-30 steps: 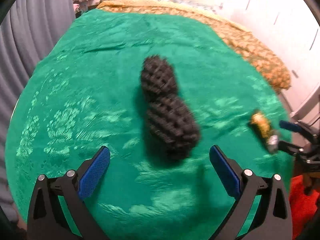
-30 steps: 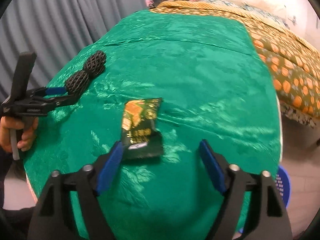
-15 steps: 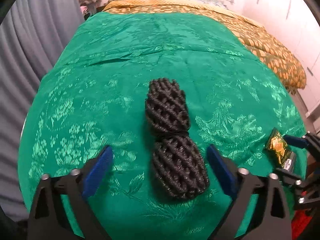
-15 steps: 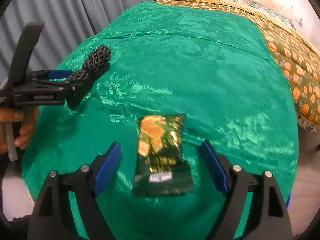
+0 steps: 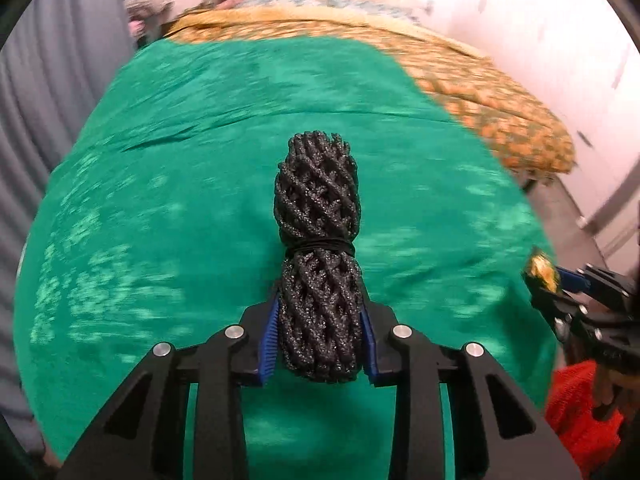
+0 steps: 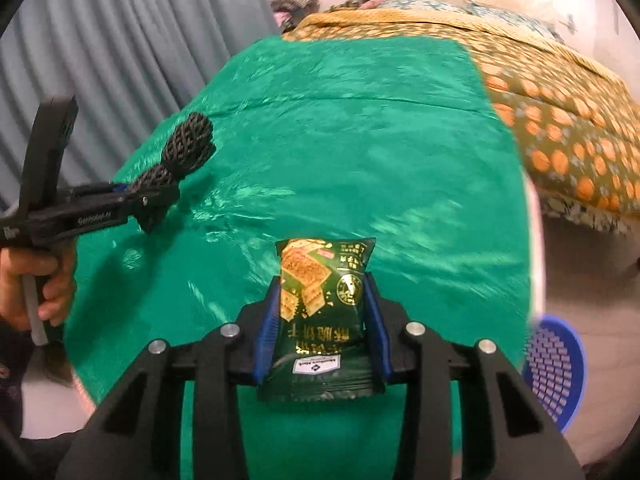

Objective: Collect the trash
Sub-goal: 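Carry the rope bundle and green packet over the blue wastebasket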

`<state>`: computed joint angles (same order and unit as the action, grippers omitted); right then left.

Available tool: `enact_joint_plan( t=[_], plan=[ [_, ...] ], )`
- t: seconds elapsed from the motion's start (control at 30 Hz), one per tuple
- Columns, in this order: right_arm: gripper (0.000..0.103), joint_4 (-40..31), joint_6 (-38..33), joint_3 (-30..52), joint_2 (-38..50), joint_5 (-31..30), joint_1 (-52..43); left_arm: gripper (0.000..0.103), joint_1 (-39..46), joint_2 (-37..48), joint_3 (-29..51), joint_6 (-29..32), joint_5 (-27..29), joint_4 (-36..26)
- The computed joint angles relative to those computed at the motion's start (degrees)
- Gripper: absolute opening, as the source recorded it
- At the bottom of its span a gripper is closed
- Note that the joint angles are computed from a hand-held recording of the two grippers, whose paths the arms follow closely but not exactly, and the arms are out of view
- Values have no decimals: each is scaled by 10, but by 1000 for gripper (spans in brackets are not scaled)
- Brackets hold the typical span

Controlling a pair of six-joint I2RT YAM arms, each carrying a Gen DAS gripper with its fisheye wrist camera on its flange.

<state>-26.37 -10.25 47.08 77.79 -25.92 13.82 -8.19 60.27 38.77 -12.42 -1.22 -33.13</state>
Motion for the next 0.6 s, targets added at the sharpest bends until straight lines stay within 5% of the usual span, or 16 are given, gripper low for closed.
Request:
enact_joint_plan(
  t=[0.23,0.6],
  plan=[
    [38,-113,-146,47,18,-101,-272,32,-276,123,104,-136,-62,40],
    [38,-110,-192,181,243,-106,-460,33,-439,526,458,-182,-30,51]
  ],
)
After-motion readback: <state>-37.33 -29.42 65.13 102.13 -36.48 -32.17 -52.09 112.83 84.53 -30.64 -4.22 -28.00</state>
